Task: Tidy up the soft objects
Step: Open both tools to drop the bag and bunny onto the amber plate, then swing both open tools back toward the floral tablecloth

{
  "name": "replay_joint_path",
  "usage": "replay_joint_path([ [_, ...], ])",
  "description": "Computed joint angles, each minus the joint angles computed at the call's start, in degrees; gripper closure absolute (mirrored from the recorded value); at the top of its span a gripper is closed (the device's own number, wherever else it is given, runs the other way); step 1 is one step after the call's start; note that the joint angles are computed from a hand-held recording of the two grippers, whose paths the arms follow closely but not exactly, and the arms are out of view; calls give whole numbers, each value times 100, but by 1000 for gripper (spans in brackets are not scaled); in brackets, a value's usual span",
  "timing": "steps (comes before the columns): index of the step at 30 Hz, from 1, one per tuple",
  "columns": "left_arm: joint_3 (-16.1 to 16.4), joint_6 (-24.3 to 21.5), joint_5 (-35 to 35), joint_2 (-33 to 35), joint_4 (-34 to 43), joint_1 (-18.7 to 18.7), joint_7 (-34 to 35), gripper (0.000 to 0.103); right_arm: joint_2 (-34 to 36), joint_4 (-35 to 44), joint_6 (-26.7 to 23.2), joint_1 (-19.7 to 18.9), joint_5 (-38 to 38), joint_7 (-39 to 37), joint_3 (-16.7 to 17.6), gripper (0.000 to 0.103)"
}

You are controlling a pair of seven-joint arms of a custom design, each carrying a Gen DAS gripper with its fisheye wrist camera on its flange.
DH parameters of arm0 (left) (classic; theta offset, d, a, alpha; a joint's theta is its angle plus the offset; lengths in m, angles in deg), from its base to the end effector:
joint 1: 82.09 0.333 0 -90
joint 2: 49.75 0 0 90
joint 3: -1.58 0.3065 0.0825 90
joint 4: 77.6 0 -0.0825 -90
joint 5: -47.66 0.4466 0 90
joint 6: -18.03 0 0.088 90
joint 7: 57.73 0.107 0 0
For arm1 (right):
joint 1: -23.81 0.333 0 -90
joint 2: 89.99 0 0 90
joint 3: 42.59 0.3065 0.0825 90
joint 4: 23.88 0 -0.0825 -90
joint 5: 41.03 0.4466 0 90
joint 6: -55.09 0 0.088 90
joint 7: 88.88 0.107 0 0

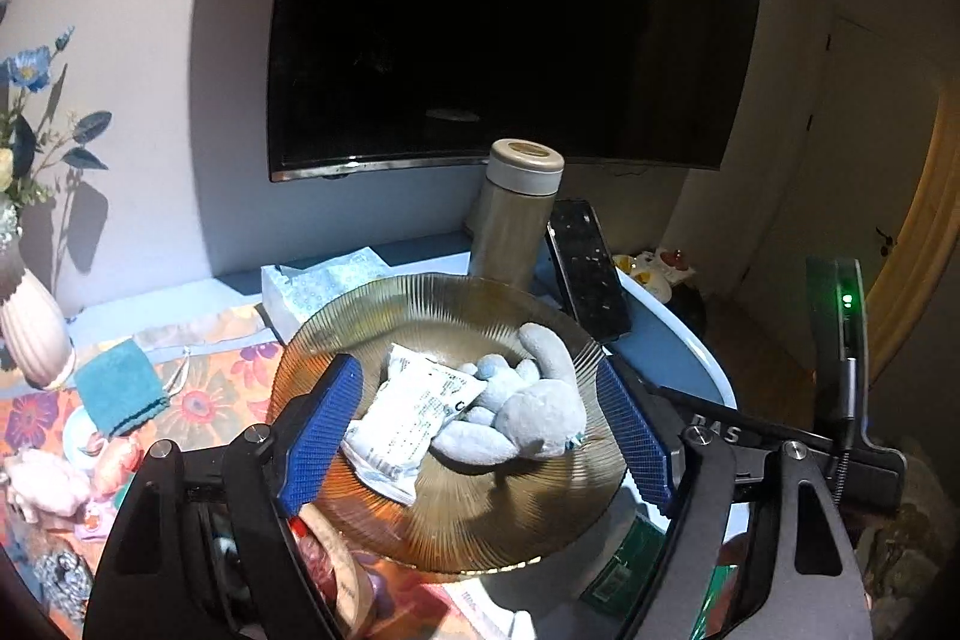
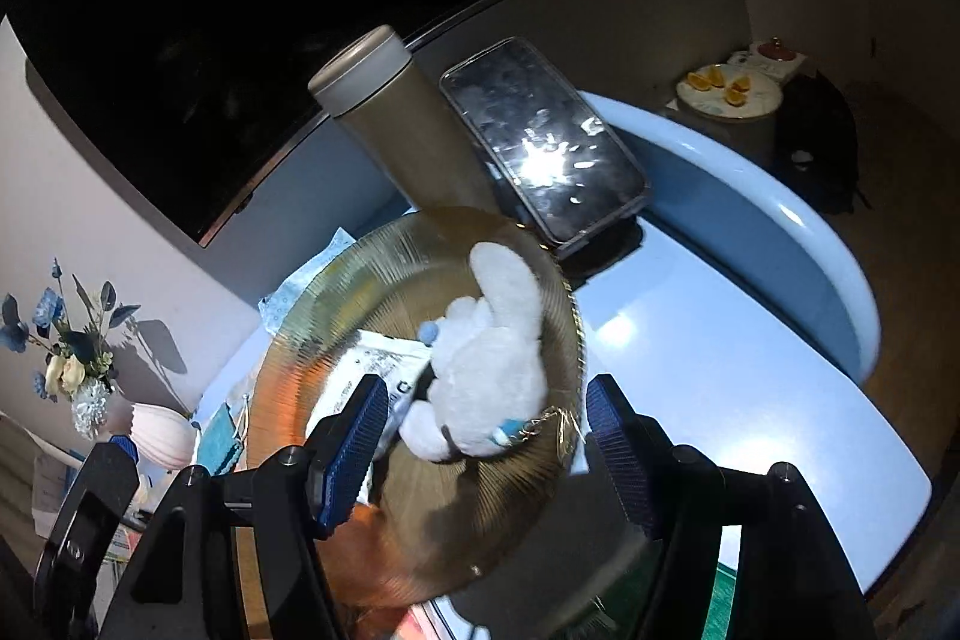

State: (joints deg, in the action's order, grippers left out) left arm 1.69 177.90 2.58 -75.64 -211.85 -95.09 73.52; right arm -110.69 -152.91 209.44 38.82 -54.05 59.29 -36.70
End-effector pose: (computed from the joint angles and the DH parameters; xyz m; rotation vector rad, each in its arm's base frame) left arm 0.5186 -0.0853 0.5719 -1.4232 1.9789 -1.2340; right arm 0.5160 0.2104 0.5736 -1.2198 2.0057 -0.3564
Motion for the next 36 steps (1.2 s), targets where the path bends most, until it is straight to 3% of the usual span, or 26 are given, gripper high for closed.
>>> replay_joint_path([
  [8,268,183,-257,-1043,-723,-344,685,24,-676,-392,-126,-39,-263,454,295,36],
  [15,546,97,-44,-2014,-1255,-272,636,24,-1132,-369,-176,-116,-913,1019,787,34],
  [24,963,-110,544,-2696,-1581,655,315,23,-455,405,72,231,-1492,1081,1198,31],
  [26,1079,87,700,-2683,-1565,932,369,22,-109,686,127,366,-1634,1010,1276,21],
  [30,1369,511,959,-2413,-1380,1519,354,18,552,1328,-58,748,-1889,690,1330,19],
  [36,1823,446,991,-1554,-935,2154,67,18,1715,2329,-205,1509,-1558,-234,1114,19],
])
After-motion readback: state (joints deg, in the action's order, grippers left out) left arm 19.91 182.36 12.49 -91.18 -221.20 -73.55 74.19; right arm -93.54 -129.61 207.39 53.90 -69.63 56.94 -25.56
